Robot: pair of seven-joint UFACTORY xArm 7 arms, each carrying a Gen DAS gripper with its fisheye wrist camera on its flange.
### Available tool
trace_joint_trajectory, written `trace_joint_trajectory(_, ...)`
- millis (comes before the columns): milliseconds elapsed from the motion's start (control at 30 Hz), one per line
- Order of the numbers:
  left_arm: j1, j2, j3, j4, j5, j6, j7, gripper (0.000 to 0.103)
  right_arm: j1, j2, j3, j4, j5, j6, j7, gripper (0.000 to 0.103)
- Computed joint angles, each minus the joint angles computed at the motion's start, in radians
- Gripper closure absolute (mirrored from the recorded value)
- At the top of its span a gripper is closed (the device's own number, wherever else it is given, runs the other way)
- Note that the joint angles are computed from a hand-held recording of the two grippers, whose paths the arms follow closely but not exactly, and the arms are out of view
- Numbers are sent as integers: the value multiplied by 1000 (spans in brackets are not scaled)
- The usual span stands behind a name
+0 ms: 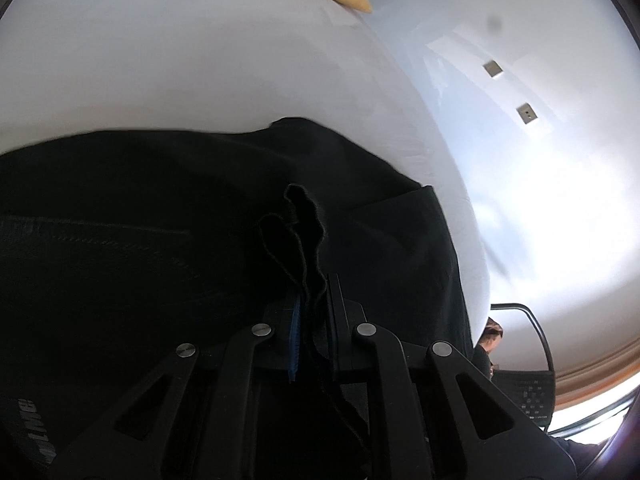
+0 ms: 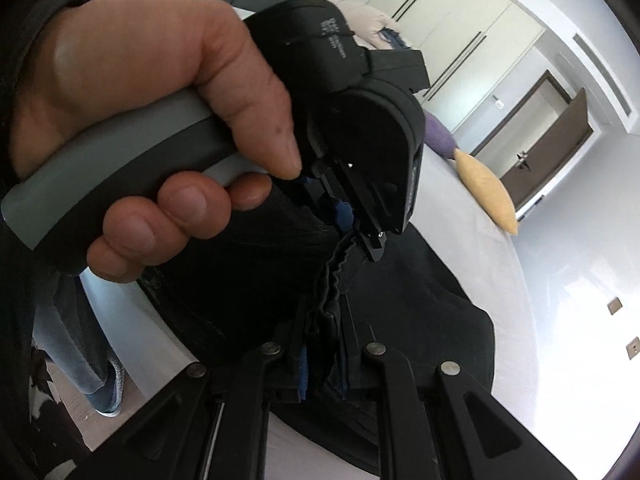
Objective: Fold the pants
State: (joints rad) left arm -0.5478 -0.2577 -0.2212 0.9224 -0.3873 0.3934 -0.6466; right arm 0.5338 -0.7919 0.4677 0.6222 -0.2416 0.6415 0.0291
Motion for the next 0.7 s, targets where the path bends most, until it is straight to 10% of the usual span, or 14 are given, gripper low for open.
trace_joint_trajectory(200,-28,-20,16,-89,-91,-84,24,91,22,59,-2,13,37,21,37,83)
trace_joint_trajectory(367,144,-83,-137,-23,299,117,-323,91,139,-35,-174,-40,195,38,-30,46)
trace_joint_trajectory(467,173,-124,-174,17,439,253,-422,91,209,-102,-329,-42,363,122,-110,47)
trace_joint_trajectory(533,181,-86,-232,97,558,332,-462,91,219,-146,-428,-45,452,166,-163,73)
trace_joint_trajectory(700,115,76,-310,248,735,452,-482,91,137,-134,-706,34,626,282,-239,87)
